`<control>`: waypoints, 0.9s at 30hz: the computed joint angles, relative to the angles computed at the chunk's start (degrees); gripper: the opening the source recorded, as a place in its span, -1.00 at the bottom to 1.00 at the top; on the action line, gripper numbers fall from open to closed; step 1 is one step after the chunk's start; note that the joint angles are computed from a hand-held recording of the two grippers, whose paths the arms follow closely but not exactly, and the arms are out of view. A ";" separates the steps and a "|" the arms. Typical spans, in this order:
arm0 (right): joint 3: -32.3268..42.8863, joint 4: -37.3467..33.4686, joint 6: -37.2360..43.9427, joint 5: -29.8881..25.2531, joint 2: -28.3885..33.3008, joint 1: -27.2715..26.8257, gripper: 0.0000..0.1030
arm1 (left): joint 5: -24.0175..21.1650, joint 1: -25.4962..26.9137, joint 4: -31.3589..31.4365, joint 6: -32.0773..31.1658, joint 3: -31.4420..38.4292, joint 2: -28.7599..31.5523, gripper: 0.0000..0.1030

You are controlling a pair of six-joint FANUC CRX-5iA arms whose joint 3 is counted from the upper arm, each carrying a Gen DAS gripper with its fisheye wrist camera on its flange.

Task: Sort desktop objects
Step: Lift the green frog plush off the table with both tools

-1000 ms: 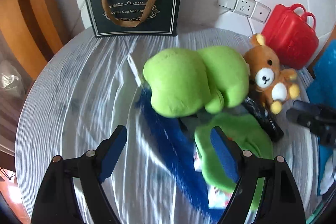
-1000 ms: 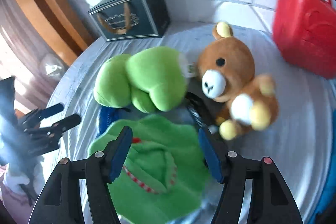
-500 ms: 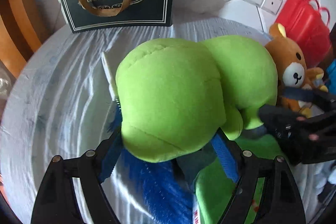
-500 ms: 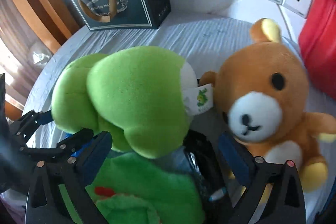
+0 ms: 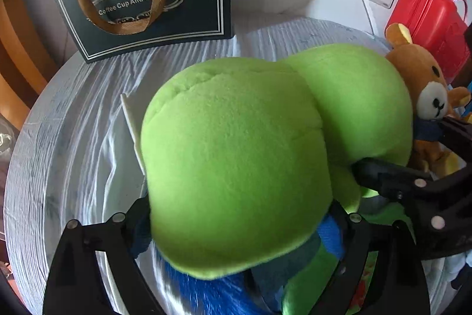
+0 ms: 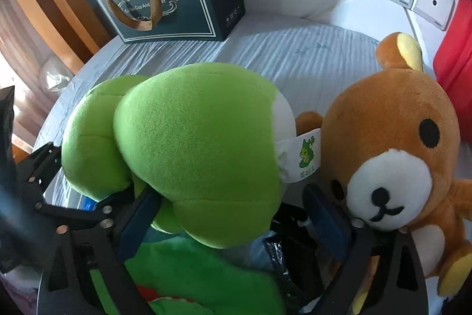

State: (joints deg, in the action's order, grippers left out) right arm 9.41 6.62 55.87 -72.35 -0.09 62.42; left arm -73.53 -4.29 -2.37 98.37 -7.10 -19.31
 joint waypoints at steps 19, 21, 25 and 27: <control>-2.20 5.65 -1.19 2.55 -3.84 5.42 0.34 | -1.29 -2.97 -4.06 4.25 1.68 -5.11 0.49; -2.61 7.38 -2.50 2.13 -5.44 7.62 0.34 | -3.02 -4.67 -5.78 6.30 3.04 -6.49 0.49; -3.78 11.69 -6.49 0.25 -9.47 13.48 0.34 | -8.57 -12.68 -12.65 13.24 7.52 -8.64 0.49; -4.26 14.07 -8.49 -1.17 -11.22 16.74 0.33 | -12.40 -19.06 -17.44 17.86 10.73 -9.14 0.49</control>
